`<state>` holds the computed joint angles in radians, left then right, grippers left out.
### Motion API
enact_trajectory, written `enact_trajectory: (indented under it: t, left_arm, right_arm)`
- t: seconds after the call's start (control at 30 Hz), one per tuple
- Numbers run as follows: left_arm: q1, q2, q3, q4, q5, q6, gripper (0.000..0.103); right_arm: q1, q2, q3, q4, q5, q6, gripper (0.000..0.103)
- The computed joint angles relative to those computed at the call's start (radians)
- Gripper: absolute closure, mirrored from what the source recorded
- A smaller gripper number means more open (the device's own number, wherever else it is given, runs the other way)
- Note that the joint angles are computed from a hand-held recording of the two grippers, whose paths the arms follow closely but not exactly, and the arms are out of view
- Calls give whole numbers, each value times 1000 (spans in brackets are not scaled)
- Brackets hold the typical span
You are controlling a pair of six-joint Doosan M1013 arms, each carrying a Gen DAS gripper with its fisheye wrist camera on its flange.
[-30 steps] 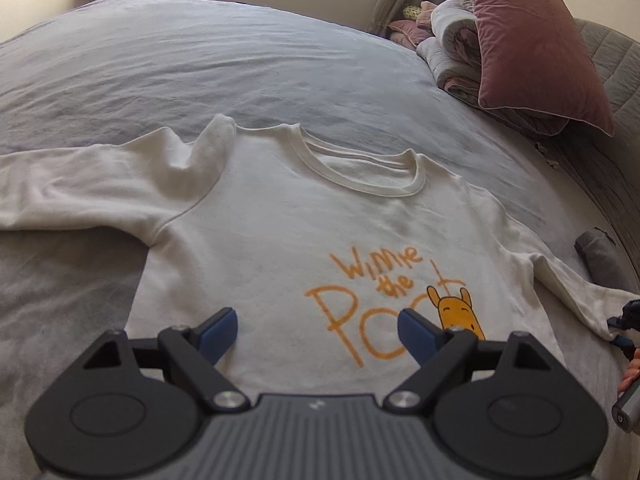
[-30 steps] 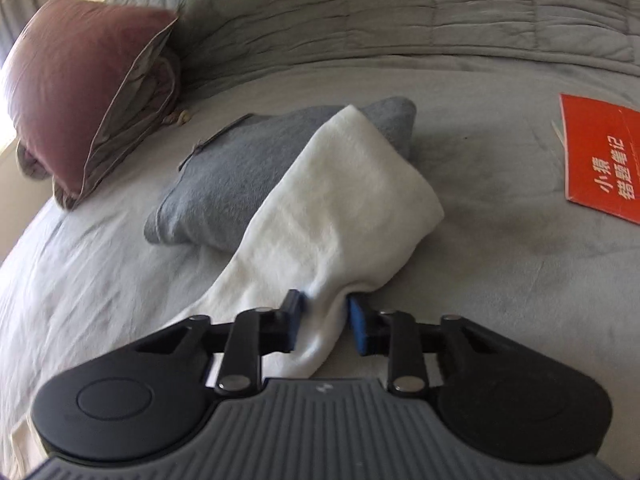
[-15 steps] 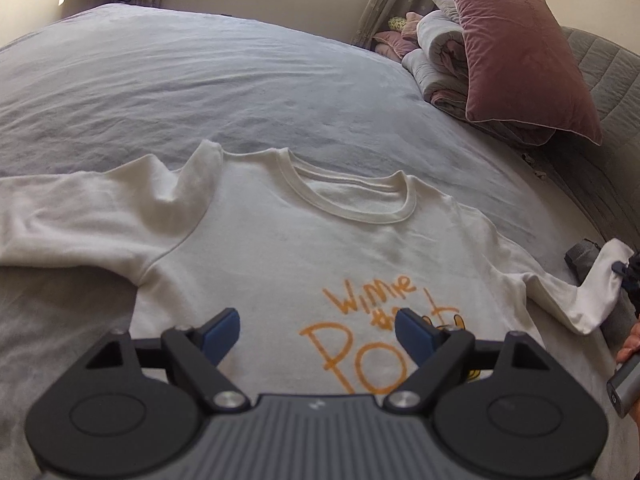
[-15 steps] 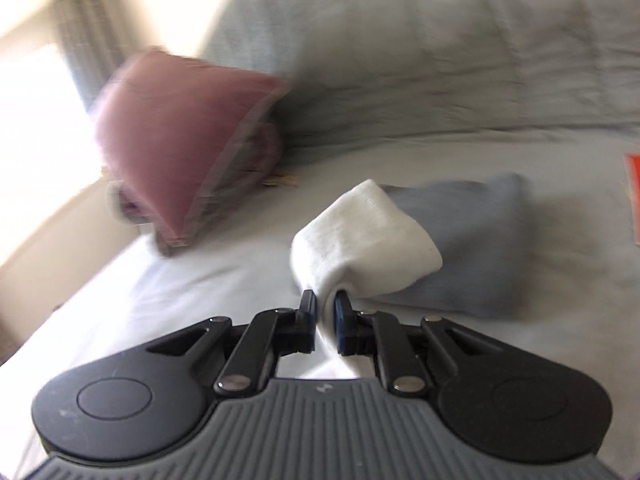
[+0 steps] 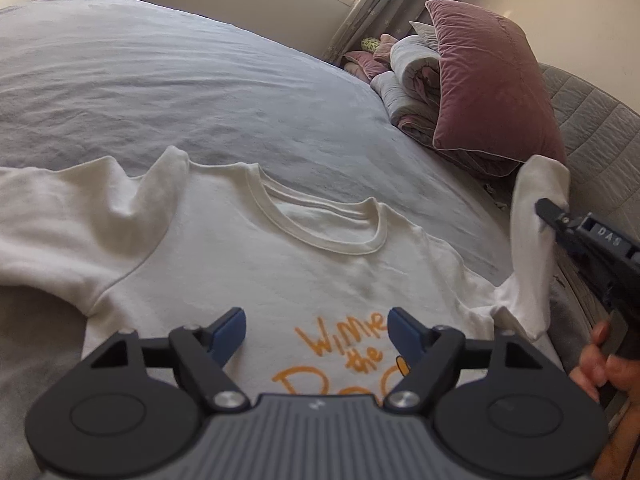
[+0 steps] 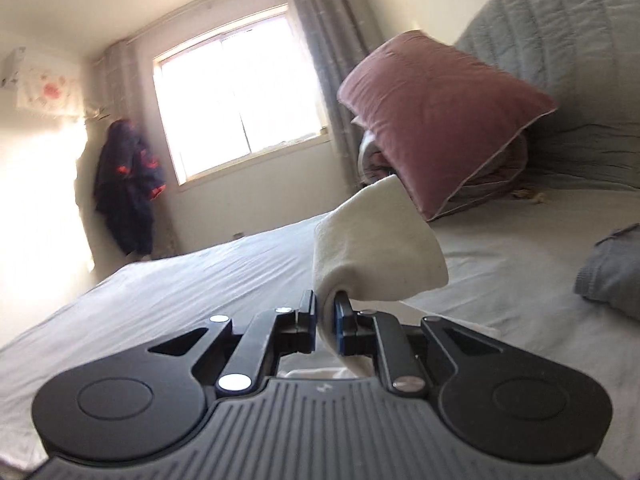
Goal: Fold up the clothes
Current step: 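Lift the sleeve cuff with the right gripper toward the sweatshirt body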
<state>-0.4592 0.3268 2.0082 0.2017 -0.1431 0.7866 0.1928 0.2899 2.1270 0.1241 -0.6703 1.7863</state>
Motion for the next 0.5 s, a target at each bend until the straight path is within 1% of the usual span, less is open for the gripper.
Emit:
enact_trajectory:
  t: [0.07,0.13,0.2,0.3,0.37,0.5]
  left_arm:
    - [15,-1,9,151,-43,-164,25]
    - [34,2,15,266,-99,-308,25]
    - [49,7,18,330,-150,-407,25]
    - [66,19,12,392,-212,-513,25]
    - [70,31,2,401,-241,-542,25]
    - [80,57,-17,411,-300,-600,25]
  right_arm:
    - [-3,13,-5,-106,19,31,90]
    - [-6,26,-11,-214,37,64,90]
    - [-3,42,-19,-286,45,68,90]
    - [-7,61,-39,-416,81,110,90]
    - [-10,65,-52,-505,114,154,90]
    - [4,66,-69,-640,149,212,90]
